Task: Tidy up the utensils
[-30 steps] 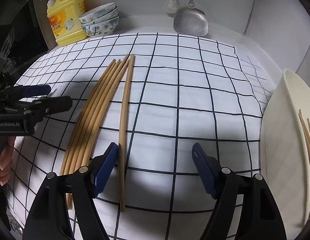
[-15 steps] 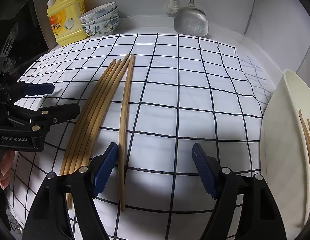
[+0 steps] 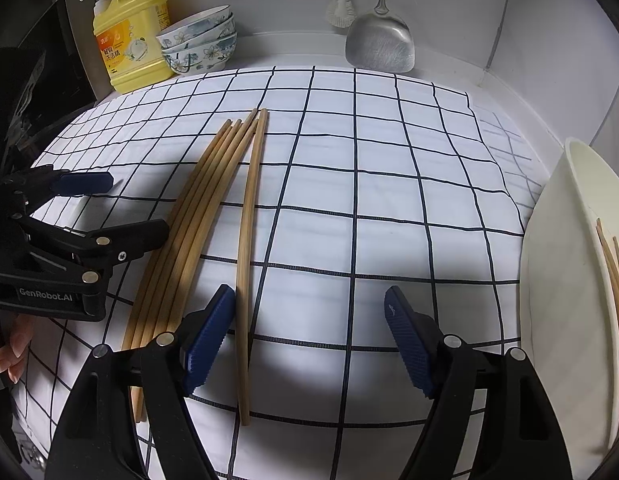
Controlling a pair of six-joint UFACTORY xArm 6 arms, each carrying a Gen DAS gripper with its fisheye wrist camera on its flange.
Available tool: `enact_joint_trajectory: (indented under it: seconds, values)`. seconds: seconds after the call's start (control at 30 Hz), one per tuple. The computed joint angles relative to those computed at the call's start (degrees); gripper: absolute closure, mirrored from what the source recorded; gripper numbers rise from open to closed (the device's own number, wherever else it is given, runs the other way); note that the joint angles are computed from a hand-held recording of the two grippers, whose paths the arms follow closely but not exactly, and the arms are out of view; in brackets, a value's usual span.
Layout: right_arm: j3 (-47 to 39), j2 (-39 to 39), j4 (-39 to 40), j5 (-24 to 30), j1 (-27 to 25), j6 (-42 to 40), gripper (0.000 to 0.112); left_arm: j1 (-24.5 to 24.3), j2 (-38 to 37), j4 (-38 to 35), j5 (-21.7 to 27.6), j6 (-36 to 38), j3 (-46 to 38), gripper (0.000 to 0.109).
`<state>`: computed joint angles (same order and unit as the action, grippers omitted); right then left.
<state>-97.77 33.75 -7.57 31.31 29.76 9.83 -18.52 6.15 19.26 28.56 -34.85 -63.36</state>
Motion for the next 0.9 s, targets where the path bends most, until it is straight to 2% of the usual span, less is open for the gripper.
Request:
enact_joint_trajectory:
  seconds: [0.57, 0.67, 0.9]
  values:
    - [0.2, -0.1, -0.3, 0.0, 0.1, 0.5, 0.039, 0.6, -1.8, 6.1, 1.4, -2.8, 1.4, 0.011]
    - [0.2, -0.1, -0.2, -0.1, 0.1, 0.4, 0.039, 0.3, -1.0, 10.5, 4.8, -5.8, 0.2, 0.011]
    - [0.2, -0.1, 0.0, -0.1, 0.1, 0.1, 0.039, 0.8, -1.5, 9.3, 4.3, -5.2, 0.7, 0.012]
